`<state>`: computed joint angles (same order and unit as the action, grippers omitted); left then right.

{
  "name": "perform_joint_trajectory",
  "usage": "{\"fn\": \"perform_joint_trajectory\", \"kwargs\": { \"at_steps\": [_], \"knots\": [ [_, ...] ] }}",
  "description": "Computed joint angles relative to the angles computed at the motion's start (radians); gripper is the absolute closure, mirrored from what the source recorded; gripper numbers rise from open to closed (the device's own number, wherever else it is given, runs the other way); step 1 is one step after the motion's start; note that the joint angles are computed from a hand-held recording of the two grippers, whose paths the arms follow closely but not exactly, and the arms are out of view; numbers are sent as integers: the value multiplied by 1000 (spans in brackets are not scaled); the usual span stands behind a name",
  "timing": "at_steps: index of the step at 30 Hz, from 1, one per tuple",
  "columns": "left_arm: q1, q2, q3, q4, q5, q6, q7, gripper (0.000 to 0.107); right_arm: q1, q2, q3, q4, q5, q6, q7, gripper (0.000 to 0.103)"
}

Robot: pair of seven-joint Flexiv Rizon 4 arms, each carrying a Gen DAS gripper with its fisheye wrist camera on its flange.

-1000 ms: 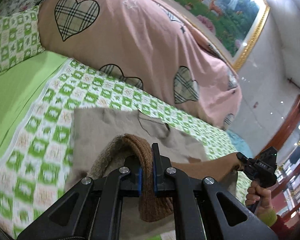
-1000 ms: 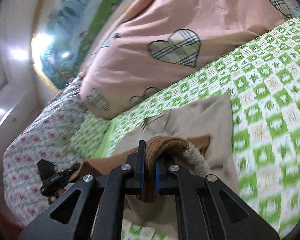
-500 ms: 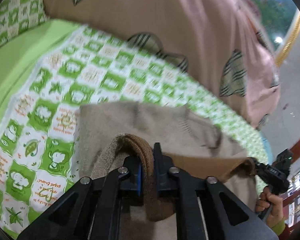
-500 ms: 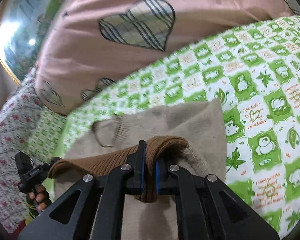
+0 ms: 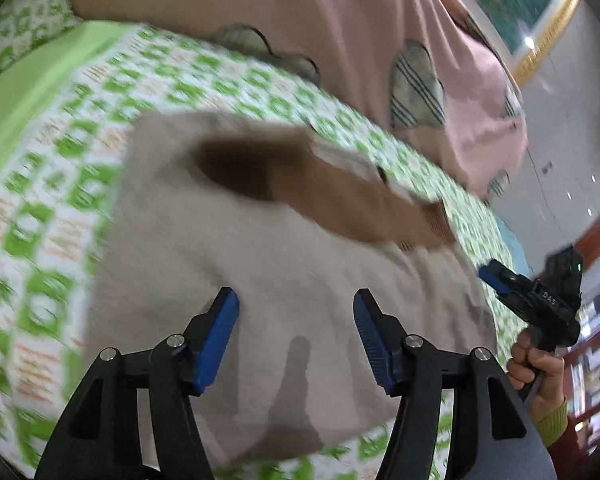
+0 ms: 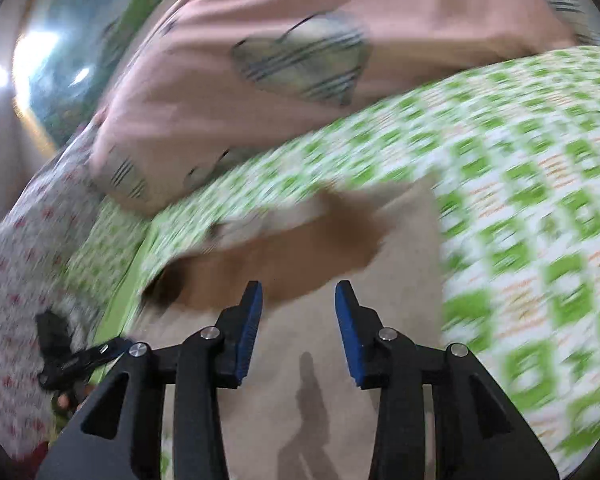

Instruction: Fold small clothes

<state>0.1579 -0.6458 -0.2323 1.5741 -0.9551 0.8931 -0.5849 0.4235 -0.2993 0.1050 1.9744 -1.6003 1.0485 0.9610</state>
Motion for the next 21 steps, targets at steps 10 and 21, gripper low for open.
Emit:
{"fn": "perform_joint_trajectory", "kwargs": {
  "at_steps": [10,21],
  "knots": [
    [3,-153,27,-219,133,-47,-132,71,10,-187,-49,-149,402,157,-479,65],
    [108,-39,-49,-34,35,55,-99,68,-2,-96,-80,-94,249,88,-281,66]
  ]
}}
